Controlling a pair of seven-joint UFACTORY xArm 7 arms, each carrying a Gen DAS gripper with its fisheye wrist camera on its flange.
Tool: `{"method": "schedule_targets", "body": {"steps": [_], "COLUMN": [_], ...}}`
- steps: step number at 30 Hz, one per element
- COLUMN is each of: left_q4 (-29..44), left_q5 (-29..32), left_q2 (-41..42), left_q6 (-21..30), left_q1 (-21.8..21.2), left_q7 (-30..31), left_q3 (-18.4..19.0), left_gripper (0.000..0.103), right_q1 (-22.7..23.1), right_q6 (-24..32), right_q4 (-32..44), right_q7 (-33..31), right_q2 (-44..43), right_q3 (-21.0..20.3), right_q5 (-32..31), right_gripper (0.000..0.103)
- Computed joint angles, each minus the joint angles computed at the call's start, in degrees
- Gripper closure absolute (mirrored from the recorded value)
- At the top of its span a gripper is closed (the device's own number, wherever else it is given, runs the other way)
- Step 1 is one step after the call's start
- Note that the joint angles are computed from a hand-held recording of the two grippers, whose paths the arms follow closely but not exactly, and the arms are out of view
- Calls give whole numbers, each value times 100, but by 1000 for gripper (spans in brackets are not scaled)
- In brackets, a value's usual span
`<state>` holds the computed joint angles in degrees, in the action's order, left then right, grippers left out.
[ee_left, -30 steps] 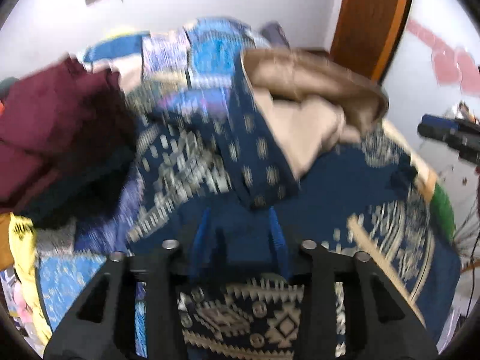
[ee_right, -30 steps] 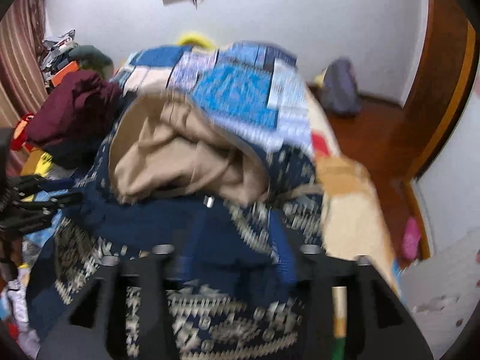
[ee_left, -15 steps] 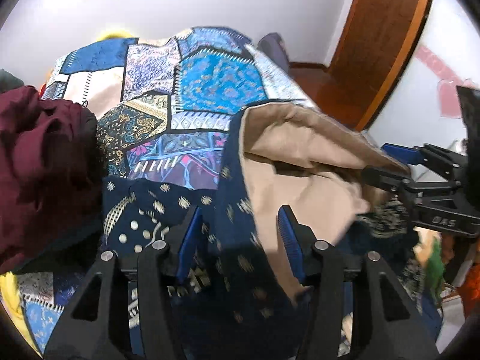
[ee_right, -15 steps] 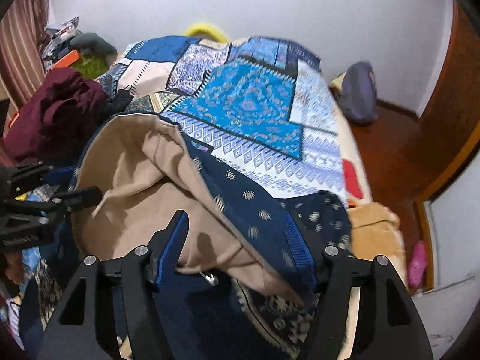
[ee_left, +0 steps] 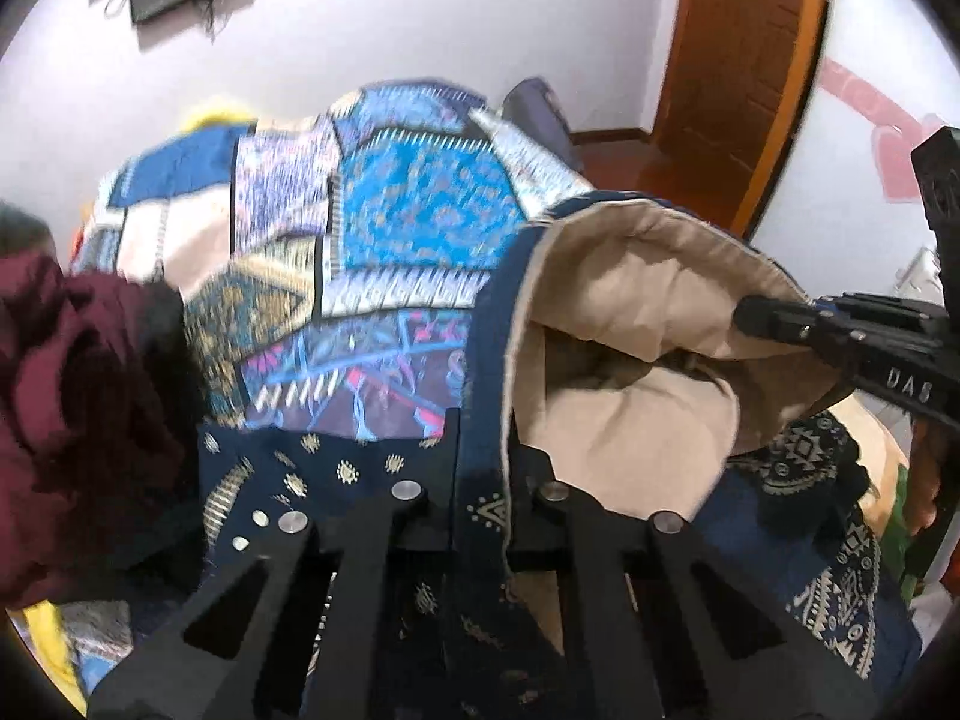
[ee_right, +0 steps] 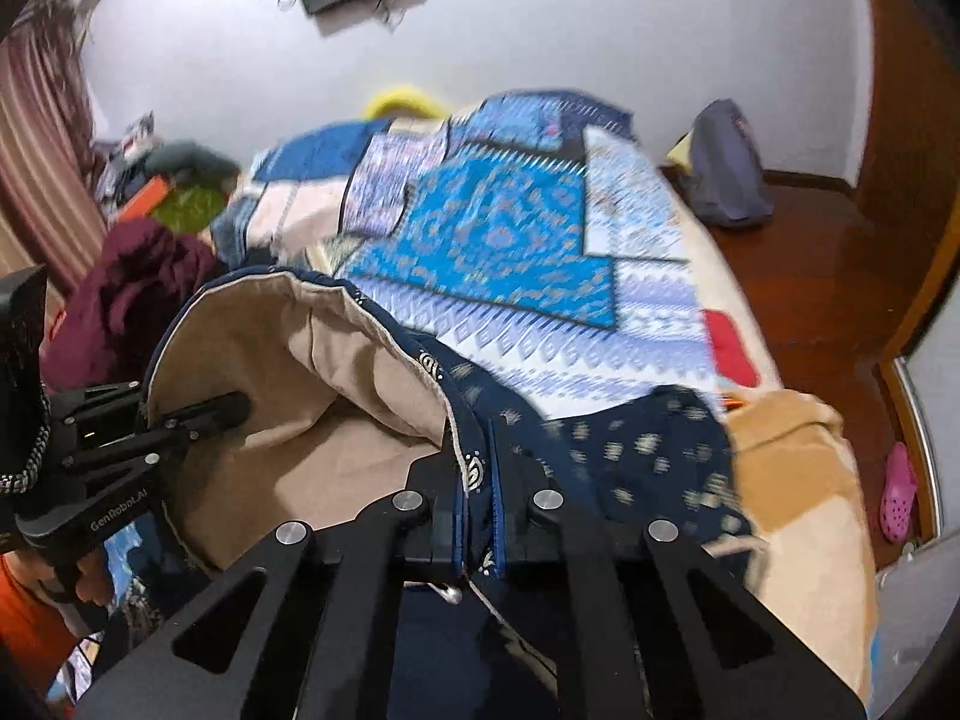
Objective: Fold large clothes
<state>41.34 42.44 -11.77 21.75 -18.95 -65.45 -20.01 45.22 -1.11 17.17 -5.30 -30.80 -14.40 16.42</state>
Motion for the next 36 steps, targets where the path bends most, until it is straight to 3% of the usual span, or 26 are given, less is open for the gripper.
{"method": "schedule_targets", "body": {"steps": [4,7,13,17,23,26,32,34,36], "left_q4": [-32,-133,-592,-986,-1488,-1581,-1574,-1558,-1557], "left_q5": [-94,-404,-1527,-2318,-2847,-3007,-3010,-2978,-2947], "left_q2": [-464,-810,-1306,-1639,-2226,-2490,-3098,-3269,-3352], "left_q6": [220,273,343,580,947,1211,1579,1625,1553], "left_q1": [-133,-237,-691,-1126,-1533,-1686,-1557,-1425,-1293], "left_q7": [96,283,1014,1427,1566,1598,1473,1373,1242], "left_q3": [-160,-275,-294,-308,-576,-646,-745,-796,-871], "left_gripper": [96,96,95,89,88,88,86,77,60], "right_q1": [-623,-1037,-1347,-1530,-1673,-1592,-1057,-793,-530], "right_q6": [531,1258,2689,3649,4809,4764,3628,3171,2698], "right_q4": [-505,-881,-1382,-1576,-1624,-1486,-1208,-1165,-1083], "right_q7": [130,156,-13,5,33,37,258,336,471], "right_q2": [-1084,-2001,-3408,-4174,-5252,-5356,-4544,-4042,-3264], "right_q3": [352,591,679,859,1072,1215,1632,1695,1813], "right_q5": [-68,-130,36,127,271,406,686,739,736], "right_gripper": [97,97,93,93,93,90,73,72,72]}}
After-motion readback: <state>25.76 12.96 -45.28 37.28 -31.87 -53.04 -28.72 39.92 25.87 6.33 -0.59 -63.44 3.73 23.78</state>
